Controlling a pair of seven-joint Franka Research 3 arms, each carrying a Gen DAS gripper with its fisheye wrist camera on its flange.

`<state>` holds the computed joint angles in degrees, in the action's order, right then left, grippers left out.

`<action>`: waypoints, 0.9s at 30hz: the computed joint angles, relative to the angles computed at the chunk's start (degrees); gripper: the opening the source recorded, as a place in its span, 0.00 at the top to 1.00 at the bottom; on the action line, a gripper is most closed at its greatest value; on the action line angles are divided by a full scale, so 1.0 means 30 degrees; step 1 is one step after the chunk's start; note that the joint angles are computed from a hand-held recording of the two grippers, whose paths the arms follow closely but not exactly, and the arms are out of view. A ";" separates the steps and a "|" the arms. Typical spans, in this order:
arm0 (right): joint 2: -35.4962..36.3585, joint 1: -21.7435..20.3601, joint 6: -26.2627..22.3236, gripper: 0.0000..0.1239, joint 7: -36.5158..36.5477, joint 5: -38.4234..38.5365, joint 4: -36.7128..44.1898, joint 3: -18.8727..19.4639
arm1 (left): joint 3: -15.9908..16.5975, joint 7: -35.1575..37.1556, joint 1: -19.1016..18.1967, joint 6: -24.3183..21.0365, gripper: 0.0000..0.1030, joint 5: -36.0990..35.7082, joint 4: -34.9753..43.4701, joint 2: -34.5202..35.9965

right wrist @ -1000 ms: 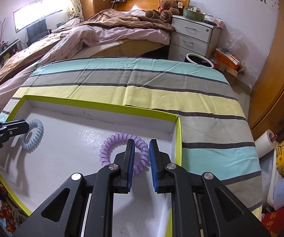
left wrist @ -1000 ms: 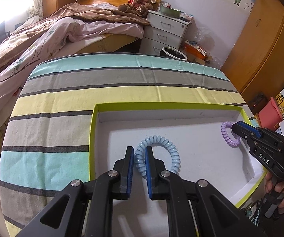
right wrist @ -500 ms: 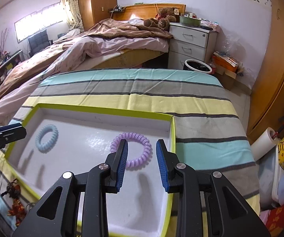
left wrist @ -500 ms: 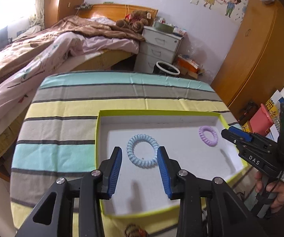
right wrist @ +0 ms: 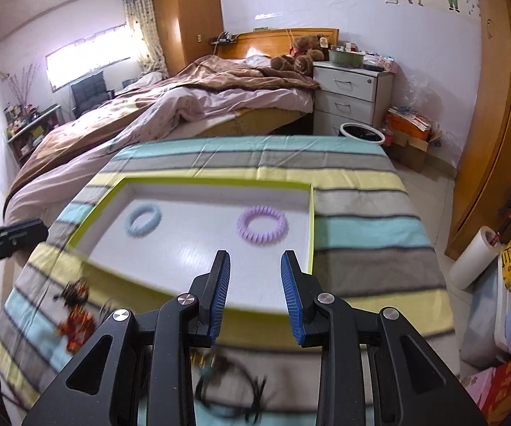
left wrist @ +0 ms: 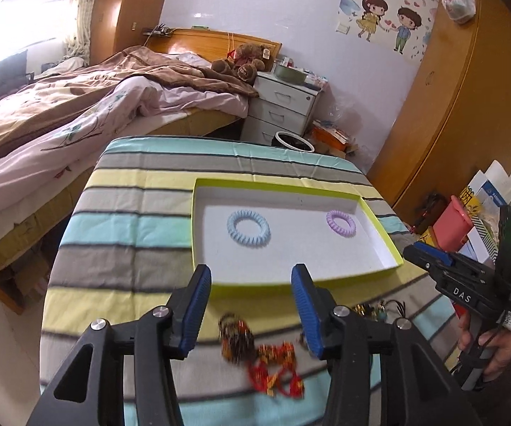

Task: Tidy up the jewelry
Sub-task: 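Move the right tool to the black wristband and close on it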

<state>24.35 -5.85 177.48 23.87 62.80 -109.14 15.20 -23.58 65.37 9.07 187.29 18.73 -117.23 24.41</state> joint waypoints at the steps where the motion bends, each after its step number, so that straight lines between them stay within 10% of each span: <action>1: -0.0275 -0.0652 0.0135 0.75 -0.1004 0.0988 -0.0382 0.0779 | 0.0404 -0.0193 -0.0320 0.0382 0.54 -0.0091 -0.0556 -0.0371; 4: -0.0996 -0.1305 -0.0765 0.75 -0.3145 0.3409 -0.1073 0.1409 | 0.2933 -0.0618 -0.2653 0.1082 0.54 -0.0147 -0.1754 -0.1333; 12: -0.2575 -0.0692 -0.3863 0.75 -0.6862 0.7191 -0.2858 0.1139 | 0.2772 -0.2454 -0.1983 0.2525 0.54 0.0810 -0.4134 -0.2170; 27: -0.1762 0.3914 -0.4313 0.62 -0.4214 0.4030 -0.3059 -0.1870 | 0.4592 -0.3664 -0.3124 0.3490 0.54 0.0759 -0.6210 -0.3048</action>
<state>19.06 5.89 164.54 11.23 74.89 -118.32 9.59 -9.81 54.38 -0.31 197.76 21.01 -135.86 15.27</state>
